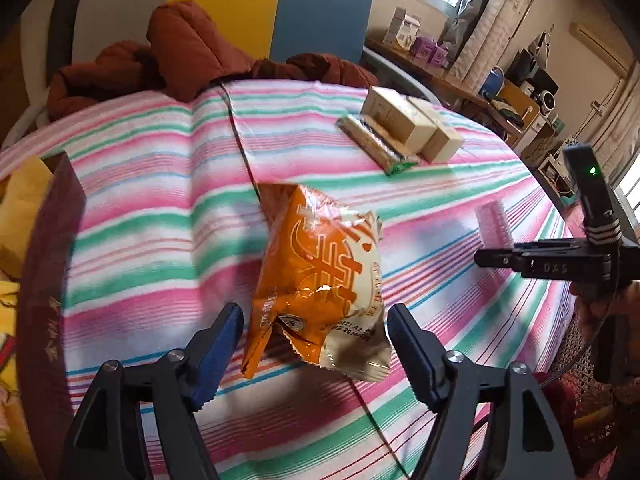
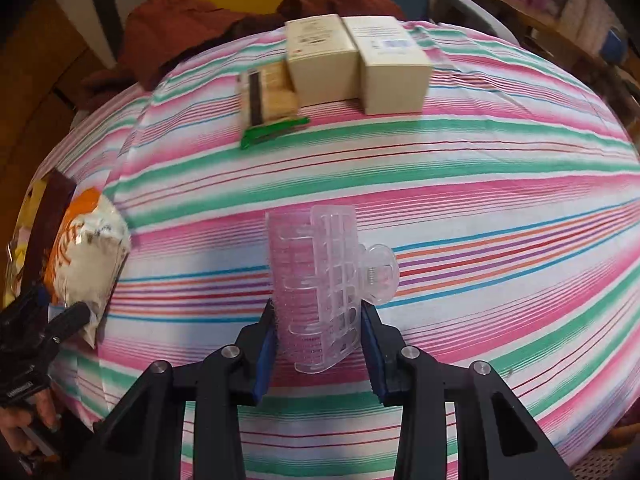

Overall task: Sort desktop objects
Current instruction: 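Lift the orange snack bag with the left tool while the right tool holds the pink roller, then carry the orange snack bag and pink roller over the gold tray with both tools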

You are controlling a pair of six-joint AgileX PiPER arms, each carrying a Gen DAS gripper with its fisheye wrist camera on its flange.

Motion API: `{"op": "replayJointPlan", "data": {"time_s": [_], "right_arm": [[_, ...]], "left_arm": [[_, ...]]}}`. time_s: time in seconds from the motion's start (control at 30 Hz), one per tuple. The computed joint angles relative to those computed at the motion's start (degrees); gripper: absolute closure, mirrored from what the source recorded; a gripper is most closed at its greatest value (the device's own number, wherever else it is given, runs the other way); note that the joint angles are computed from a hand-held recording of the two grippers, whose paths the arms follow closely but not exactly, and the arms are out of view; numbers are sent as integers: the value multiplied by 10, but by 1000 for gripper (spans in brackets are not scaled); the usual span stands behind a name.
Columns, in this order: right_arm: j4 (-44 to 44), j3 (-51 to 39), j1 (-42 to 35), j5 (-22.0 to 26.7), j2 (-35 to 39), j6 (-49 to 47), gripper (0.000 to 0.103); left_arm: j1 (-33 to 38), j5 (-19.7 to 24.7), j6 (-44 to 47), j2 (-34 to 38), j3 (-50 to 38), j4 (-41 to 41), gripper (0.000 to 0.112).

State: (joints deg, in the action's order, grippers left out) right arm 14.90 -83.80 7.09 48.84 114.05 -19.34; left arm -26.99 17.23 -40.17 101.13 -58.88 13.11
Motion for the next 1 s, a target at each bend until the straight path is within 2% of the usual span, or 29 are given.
{"op": "replayJointPlan", "data": {"time_s": [0.07,0.17,0.23,0.3,0.37,0.4,0.47,0.57,0.73,0.83,1.0], "right_arm": [[-2,-2,2,4,1,1,64],[0,-24,-3,18,12,4,64],[3,-67,-6,28,44,3,64],[3,-60,-6,24,41,2,64],[10,-81,-21,29,59,-15,64],[14,-70,-32,34,49,-27,64],[18,-67,-35,32,48,-30,64],[17,-66,-35,30,47,-30,64],[42,-63,-37,30,45,-42,64],[73,-50,-41,37,39,-60,64],[104,-9,-24,22,19,-67,64]], "left_arm": [[-6,8,-54,-5,-8,60,32],[-11,37,-81,11,-44,108,31],[-10,61,-44,38,-79,84,31],[-7,78,10,68,-107,40,33],[-4,80,39,88,-113,11,47],[-3,66,44,92,-105,0,47],[-7,40,14,82,-82,34,48],[-9,30,22,70,-64,36,50],[4,-3,92,33,-12,-53,51],[14,-22,165,1,25,-130,51],[42,-41,380,-66,96,-347,51]]}}
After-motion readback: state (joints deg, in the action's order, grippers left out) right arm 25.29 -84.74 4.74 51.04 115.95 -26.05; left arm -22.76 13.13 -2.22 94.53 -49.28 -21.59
